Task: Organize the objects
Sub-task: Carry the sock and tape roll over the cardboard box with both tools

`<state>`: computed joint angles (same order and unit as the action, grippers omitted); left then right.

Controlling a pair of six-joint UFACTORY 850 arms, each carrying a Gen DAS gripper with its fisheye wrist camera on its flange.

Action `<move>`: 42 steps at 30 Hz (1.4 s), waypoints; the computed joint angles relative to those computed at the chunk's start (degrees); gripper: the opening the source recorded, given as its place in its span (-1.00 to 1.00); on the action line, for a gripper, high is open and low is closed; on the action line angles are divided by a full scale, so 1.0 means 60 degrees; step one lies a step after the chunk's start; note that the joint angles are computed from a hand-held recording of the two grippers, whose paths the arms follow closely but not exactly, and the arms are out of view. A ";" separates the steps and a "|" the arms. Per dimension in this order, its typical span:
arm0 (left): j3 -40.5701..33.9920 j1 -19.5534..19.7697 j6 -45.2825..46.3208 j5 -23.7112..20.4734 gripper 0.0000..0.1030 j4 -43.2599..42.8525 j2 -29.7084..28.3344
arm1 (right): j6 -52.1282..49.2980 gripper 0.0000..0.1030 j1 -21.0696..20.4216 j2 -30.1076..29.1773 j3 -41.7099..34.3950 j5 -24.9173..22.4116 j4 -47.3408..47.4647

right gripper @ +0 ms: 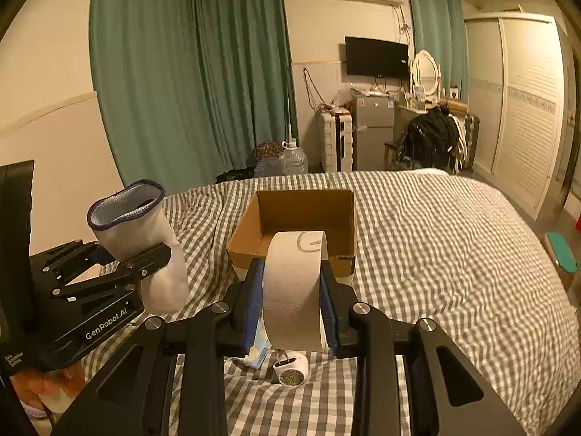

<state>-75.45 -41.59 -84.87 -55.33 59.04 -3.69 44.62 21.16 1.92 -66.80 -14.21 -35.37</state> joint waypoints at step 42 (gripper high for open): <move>-0.4383 0.3850 0.5660 0.3390 -0.26 -0.4267 -0.4914 | -0.6525 -0.44 -0.1593 -0.8450 -0.9812 -0.2978 0.5928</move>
<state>-101.75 -18.49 -50.91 -34.99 33.44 -33.17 5.47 11.60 -48.78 -125.67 -32.08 0.20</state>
